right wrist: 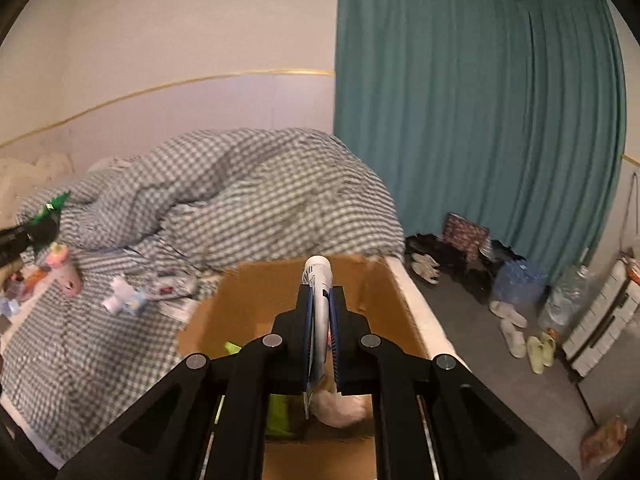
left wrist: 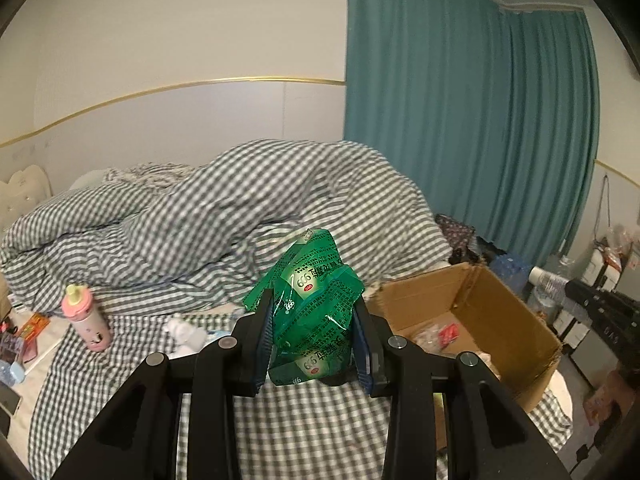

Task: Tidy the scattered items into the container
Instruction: 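Open the right tool to drop the tube while the left tool releases the sachet into the box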

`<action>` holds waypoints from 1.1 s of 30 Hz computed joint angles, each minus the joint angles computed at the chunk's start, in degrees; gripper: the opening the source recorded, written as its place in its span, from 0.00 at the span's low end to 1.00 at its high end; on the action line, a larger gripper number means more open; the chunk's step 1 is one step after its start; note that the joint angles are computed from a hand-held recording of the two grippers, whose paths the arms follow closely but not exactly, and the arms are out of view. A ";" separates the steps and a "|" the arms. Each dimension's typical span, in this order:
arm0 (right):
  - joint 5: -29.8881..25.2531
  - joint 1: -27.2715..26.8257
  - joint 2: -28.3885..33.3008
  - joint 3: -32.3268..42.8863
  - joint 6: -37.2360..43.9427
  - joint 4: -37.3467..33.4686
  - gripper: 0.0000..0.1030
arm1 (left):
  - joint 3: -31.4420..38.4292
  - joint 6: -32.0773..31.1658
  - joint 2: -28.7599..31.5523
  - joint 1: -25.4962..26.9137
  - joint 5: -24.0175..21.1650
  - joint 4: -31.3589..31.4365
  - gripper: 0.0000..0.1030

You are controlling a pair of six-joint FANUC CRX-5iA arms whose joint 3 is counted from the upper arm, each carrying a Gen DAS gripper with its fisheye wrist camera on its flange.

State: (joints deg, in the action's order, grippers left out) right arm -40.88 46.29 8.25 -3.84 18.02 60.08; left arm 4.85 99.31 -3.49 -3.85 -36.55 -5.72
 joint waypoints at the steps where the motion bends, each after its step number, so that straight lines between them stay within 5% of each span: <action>1: -0.21 -0.22 -0.10 -0.08 0.75 -0.88 0.08 | 0.40 -0.05 0.46 -0.52 0.11 0.07 0.34; 8: -1.17 -1.17 0.57 0.83 6.57 -7.28 0.08 | 3.30 -0.46 4.02 -3.54 -0.02 0.44 0.34; 10: -1.01 -1.75 0.73 0.36 6.22 -6.96 0.17 | 4.32 -0.51 5.17 -4.38 -0.26 0.32 0.34; 12: 0.41 -2.69 0.08 -1.50 3.55 -4.67 0.71 | 5.53 -0.21 6.31 -5.32 -0.69 -0.13 0.34; 13: 1.80 -3.40 -0.56 -3.18 0.26 -1.88 0.81 | 5.97 -0.35 6.84 -5.62 -0.82 -0.03 0.34; 22: 8.83 -9.90 -5.31 -13.20 -23.76 23.25 0.88 | 9.45 -3.87 12.13 -8.36 -2.00 3.57 0.34; 26: 9.06 -10.83 -5.81 -13.65 -24.10 23.38 0.90 | 11.93 -6.95 15.95 -9.47 -3.66 6.90 0.34; 33: 9.06 -10.88 -4.97 -11.66 -15.16 13.93 0.90 | 21.01 -11.59 25.92 -11.03 -13.21 13.47 0.34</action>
State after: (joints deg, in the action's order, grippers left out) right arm -31.82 35.41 3.28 -15.49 2.86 74.00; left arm 25.85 87.72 22.42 -14.87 -49.76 7.75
